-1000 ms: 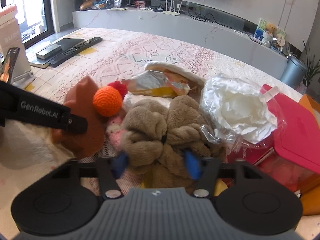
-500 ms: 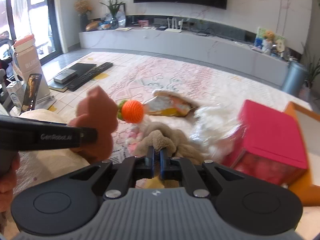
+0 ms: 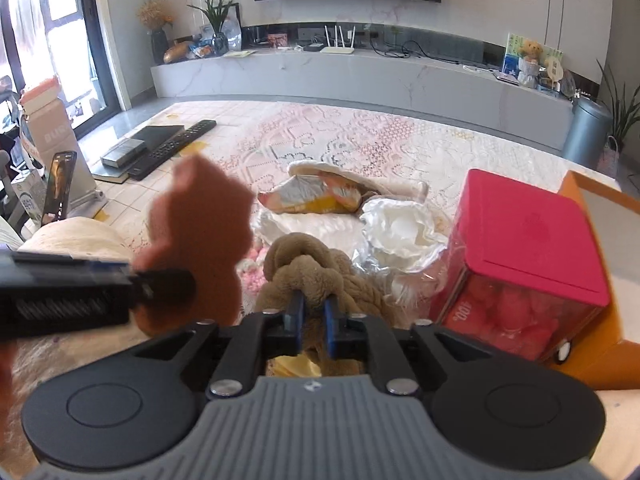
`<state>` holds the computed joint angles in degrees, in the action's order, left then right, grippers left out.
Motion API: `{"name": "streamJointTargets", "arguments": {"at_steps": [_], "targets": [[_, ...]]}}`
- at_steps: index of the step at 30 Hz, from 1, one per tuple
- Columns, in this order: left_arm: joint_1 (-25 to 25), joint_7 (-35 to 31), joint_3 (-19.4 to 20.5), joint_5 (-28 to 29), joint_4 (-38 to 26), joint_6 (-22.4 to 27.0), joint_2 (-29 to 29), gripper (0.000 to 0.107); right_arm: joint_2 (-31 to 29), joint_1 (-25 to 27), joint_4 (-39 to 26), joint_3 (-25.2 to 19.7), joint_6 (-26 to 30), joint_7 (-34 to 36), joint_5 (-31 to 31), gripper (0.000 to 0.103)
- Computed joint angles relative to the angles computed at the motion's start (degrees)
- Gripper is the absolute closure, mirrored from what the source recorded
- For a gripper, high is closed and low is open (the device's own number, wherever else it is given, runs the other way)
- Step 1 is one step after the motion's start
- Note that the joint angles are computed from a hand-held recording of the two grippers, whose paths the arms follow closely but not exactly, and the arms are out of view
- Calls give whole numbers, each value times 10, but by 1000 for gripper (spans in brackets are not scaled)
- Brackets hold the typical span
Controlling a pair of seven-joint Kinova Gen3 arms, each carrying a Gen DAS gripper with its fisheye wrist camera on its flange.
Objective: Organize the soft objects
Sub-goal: 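Grasp the brown sponge with the left tool while the right tool grasps the brown plush, then lift the sponge and plush with both tools and carry them over the white box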
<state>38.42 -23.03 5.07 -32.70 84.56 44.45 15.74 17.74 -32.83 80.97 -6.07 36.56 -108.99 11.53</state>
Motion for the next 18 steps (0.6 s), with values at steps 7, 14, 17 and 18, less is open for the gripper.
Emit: {"name": "streamJointTargets", "arguments": {"at_steps": [7, 14, 17, 18], "targets": [[-4, 29, -7, -4, 36, -41, -8, 72, 6, 4, 10, -13, 9, 48, 12, 26], [13, 25, -7, -29, 18, -12, 9, 72, 36, -22, 3, 4, 16, 69, 41, 27], [10, 23, -7, -26, 19, -13, 8, 72, 53, -43, -10, 21, 18, 55, 68, 43], [10, 24, -7, -26, 18, -12, 9, 72, 56, -49, -13, 28, 18, 48, 74, 52]]}}
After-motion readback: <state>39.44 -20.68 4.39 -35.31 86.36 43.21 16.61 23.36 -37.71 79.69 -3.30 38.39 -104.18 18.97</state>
